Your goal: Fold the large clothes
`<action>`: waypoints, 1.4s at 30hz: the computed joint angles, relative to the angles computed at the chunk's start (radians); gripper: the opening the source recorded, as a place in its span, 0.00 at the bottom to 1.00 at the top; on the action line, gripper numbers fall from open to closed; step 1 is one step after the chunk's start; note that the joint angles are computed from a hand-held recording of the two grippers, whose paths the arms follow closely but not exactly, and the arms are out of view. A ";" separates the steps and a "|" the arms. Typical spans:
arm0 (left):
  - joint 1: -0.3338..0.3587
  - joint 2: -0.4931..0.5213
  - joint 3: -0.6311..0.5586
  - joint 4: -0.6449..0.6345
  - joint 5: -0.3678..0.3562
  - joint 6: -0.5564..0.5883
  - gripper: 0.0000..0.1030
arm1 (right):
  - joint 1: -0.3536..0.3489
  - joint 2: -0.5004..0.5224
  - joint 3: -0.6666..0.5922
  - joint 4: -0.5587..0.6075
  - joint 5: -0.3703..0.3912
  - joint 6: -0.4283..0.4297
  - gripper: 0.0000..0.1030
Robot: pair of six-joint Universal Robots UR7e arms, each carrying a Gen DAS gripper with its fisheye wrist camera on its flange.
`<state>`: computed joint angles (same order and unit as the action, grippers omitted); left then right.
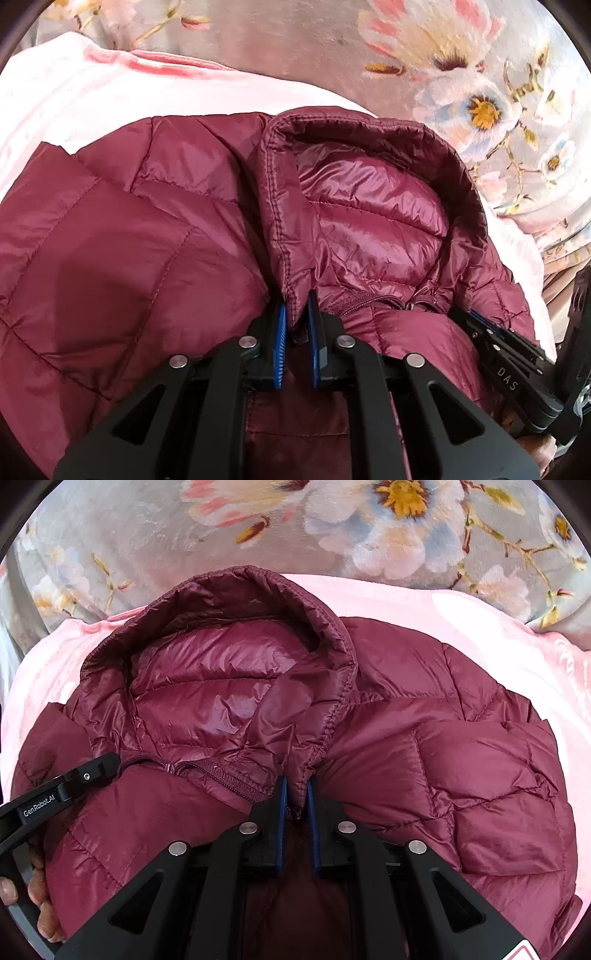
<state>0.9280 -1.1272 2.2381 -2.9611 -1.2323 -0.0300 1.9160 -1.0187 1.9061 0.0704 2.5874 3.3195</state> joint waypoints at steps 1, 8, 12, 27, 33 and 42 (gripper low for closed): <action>0.005 -0.002 -0.002 0.002 -0.011 -0.004 0.10 | -0.002 -0.004 0.002 -0.002 -0.006 0.001 0.10; 0.049 -0.113 -0.020 0.150 -0.113 -0.029 0.13 | 0.001 -0.129 0.081 0.054 -0.130 0.099 0.17; 0.024 -0.176 -0.065 0.235 -0.058 -0.048 0.11 | 0.054 -0.192 0.071 0.080 -0.082 0.131 0.21; 0.019 0.148 -0.484 0.357 -0.096 -0.345 0.14 | -0.072 -0.109 -0.211 0.007 -0.123 0.058 0.21; 0.047 0.128 -0.451 0.457 -0.106 -0.244 0.12 | -0.076 -0.001 -0.268 0.193 -0.090 -0.004 0.20; 0.060 0.102 -0.343 0.350 -0.044 -0.097 0.08 | -0.099 -0.011 -0.201 0.164 -0.058 -0.040 0.09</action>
<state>0.9880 -1.0251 1.8952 -2.6111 -1.2767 -0.1265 1.8166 -1.0296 1.7048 0.2348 2.5295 3.2793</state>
